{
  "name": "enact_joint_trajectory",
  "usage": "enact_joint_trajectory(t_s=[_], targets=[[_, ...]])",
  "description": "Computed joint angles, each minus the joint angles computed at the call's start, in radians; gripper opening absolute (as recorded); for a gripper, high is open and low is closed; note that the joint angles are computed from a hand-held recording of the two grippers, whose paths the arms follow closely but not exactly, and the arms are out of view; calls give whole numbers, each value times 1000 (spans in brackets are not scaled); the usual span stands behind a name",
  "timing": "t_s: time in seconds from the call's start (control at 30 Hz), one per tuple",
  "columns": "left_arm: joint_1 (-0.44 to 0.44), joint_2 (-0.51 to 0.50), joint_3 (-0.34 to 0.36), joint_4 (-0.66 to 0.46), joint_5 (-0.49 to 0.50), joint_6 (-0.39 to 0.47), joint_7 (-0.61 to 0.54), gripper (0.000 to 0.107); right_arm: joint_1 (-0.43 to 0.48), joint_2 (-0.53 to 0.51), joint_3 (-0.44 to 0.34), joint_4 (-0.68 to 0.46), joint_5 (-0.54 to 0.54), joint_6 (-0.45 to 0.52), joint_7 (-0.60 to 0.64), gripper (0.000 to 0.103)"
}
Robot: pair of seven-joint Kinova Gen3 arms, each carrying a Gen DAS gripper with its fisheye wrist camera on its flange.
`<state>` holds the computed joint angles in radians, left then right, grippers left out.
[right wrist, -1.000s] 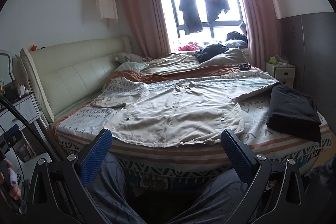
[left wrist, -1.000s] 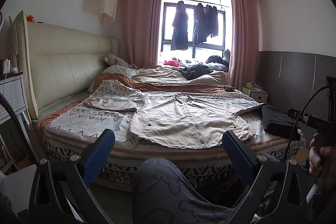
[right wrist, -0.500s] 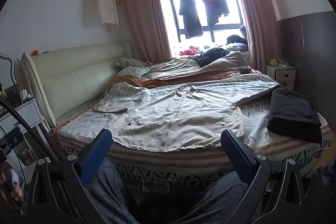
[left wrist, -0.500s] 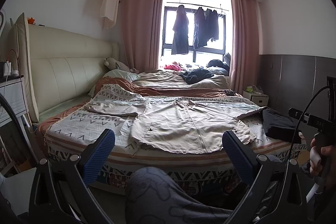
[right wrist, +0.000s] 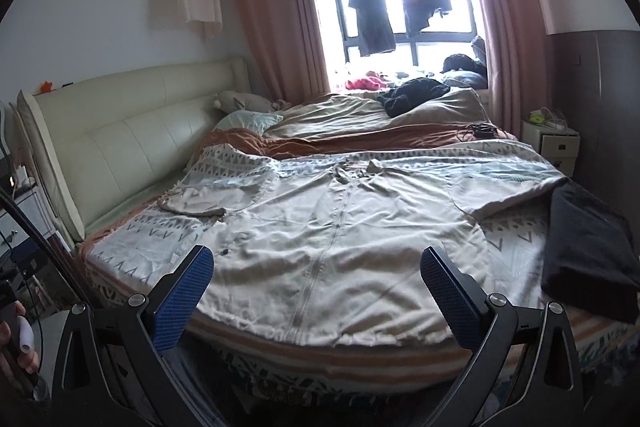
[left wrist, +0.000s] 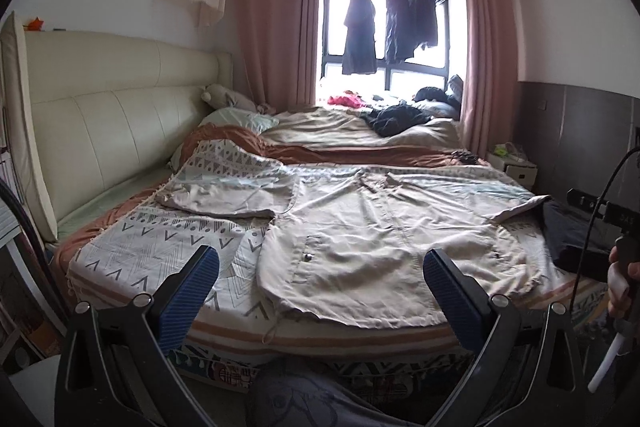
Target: Fold large clothes
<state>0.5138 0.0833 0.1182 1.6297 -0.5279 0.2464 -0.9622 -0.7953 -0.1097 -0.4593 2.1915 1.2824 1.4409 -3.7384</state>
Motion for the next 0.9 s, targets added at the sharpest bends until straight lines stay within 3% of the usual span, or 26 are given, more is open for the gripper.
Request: enact_joint_trajectory(t_s=[0.07, 0.13, 0.27, 0.43, 0.5, 0.57, 0.73, 0.8, 0.9], targets=[[-3, 73, -8, -90, 81, 37, -77, 103, 28, -9, 93, -19, 37, -81, 50, 103], [27, 128, -58, -163, 160, 70, -152, 103, 52, -5, 185, -42, 76, -163, 87, 103], [33, 245, -110, -317, 298, 148, -273, 103, 50, -6, 371, -77, 137, -325, 134, 103], [6, 369, -135, -496, 405, 256, -335, 103, 39, 20, 579, -118, 191, -529, 144, 103], [-7, 415, -145, -569, 447, 306, -359, 103, 108, 45, 588, -149, 185, -610, 168, 103], [-36, 460, -130, -645, 471, 357, -385, 103, 200, 61, 559, -174, 168, -691, 207, 103], [-54, 572, -179, -845, 552, 488, -408, 103, 432, 142, 471, -290, 63, -831, 336, 103], [-86, 622, -141, -938, 526, 544, -384, 103, 524, 169, 420, -330, 15, -886, 383, 103], [-154, 707, -10, -1077, 423, 604, -331, 97, 594, 230, 401, -416, -88, -940, 501, 103]])
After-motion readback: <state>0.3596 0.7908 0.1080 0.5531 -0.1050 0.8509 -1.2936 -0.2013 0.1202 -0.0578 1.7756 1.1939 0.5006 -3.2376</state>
